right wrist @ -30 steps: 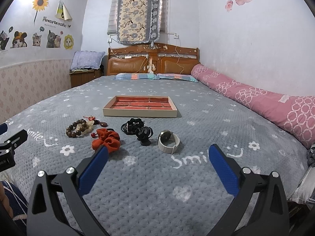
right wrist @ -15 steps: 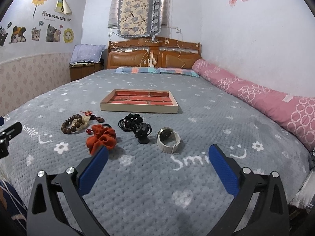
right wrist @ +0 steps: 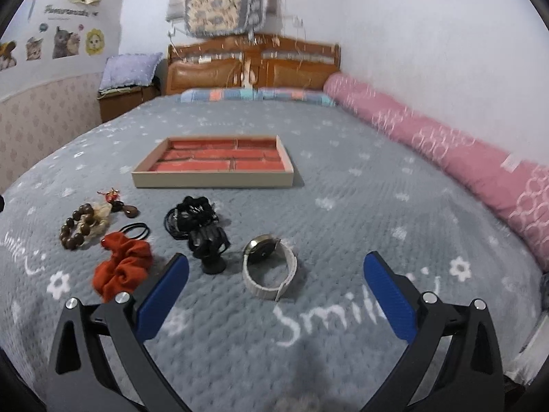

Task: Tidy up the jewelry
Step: 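Grasp the white-strap watch with the right tool while the left tool grasps the wooden bead bracelet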

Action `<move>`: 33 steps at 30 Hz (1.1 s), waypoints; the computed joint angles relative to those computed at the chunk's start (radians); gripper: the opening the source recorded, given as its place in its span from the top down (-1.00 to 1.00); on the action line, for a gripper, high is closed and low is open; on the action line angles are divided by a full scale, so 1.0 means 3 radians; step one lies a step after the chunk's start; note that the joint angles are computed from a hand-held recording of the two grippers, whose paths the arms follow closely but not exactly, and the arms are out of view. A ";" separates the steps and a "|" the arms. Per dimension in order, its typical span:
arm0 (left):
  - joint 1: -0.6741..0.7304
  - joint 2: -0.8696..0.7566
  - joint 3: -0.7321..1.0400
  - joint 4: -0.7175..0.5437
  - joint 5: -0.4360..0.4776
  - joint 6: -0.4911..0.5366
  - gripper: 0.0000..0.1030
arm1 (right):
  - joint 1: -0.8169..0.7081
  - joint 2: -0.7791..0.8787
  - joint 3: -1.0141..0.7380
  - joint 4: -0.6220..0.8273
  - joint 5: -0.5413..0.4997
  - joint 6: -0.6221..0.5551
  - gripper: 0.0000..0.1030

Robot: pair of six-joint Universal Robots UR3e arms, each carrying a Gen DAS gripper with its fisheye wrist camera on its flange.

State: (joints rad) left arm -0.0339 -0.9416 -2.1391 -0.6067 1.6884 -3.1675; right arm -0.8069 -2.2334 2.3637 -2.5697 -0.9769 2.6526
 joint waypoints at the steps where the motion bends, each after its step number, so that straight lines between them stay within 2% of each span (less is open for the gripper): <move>1: 0.0051 -0.0072 0.0033 0.0021 -0.0052 0.0014 -0.91 | 0.0103 0.0262 -0.0089 -0.0151 -0.0113 0.0065 -0.93; 7: 0.0382 -0.0567 0.0151 0.0137 -0.0370 0.0071 -0.91 | 0.0453 0.1137 -0.0328 -0.0823 -0.0590 0.0162 -0.93; 11: 0.0418 -0.1006 0.0240 0.0228 -0.0367 0.0025 -0.91 | 0.0568 0.1608 -0.0532 -0.0950 -0.0737 0.0175 -0.90; 13: 0.0458 -0.1132 0.0249 0.0255 -0.0410 0.0013 -0.91 | 0.0598 0.1780 -0.0600 -0.1012 -0.0775 0.0179 -0.79; 16: 0.0450 -0.1360 0.0282 0.0312 -0.0379 0.0019 -0.91 | 0.0654 0.2006 -0.0730 -0.0985 -0.0823 0.0186 -0.60; 20: 0.0436 -0.1606 0.0311 0.0395 -0.0360 0.0055 -0.90 | 0.0696 0.2181 -0.0806 -0.0977 -0.0843 0.0186 -0.47; 24: 0.0539 -0.1733 0.0396 0.0305 -0.0543 0.0080 -0.67 | 0.0752 0.2285 -0.0887 -0.0912 -0.0888 0.0205 -0.34; 28: 0.0606 -0.1877 0.0493 0.0235 -0.0655 0.0039 -0.53 | 0.0808 0.2394 -0.0990 -0.0819 -0.0929 0.0180 -0.09; 33: 0.0508 -0.2040 0.0603 0.0207 -0.0528 0.0040 -0.48 | 0.0836 0.2488 -0.1129 -0.0679 -0.0923 0.0208 0.02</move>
State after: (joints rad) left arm 0.1184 -1.5537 -1.9581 -0.5446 1.5301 -3.1556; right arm -0.5560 -1.4870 2.0251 -2.7734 -1.2537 2.7149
